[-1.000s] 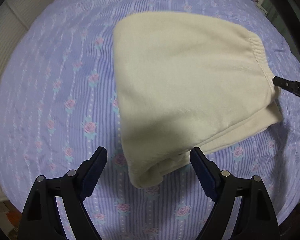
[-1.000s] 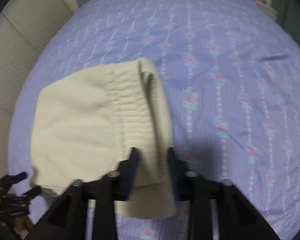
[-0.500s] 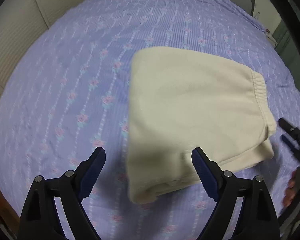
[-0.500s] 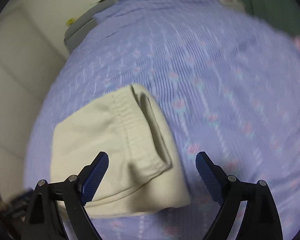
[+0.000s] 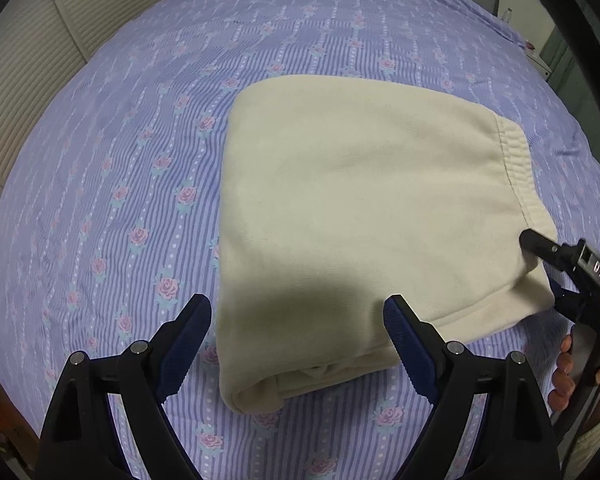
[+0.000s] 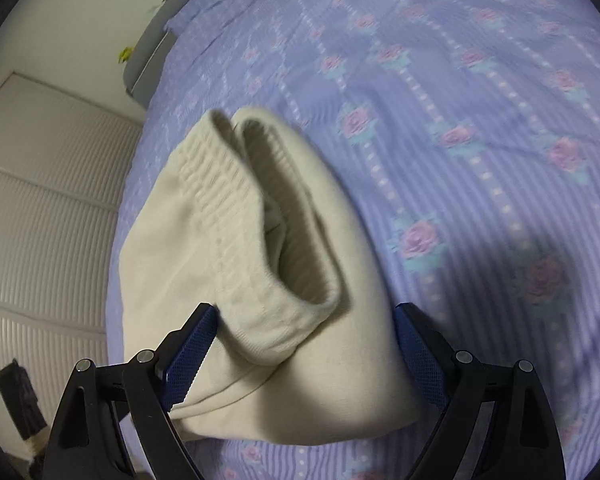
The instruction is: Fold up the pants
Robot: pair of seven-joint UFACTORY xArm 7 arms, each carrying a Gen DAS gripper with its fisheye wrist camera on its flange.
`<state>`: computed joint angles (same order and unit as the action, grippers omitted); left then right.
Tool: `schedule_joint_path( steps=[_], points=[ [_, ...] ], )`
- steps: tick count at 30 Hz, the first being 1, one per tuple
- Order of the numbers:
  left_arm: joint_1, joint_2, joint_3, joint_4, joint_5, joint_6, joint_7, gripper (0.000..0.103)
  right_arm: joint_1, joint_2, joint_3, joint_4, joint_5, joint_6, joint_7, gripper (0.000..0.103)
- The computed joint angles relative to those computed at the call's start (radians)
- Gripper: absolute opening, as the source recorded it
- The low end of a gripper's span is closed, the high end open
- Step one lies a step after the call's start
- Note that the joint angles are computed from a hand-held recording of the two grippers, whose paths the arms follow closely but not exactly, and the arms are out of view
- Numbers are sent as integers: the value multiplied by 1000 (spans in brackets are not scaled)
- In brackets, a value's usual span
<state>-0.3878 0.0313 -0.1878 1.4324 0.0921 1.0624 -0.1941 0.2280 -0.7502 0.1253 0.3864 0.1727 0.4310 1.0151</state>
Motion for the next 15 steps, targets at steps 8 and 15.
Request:
schedule_joint_path(
  steps=[8,15],
  points=[
    [4,-2,5,-14,30,-4,-14,88,60,82,-80,10,58,-69,-105,98],
    [15,-11,10,-24,12,-2,-2,88,-1,159,-21,94,30,13,-83,100]
  ],
)
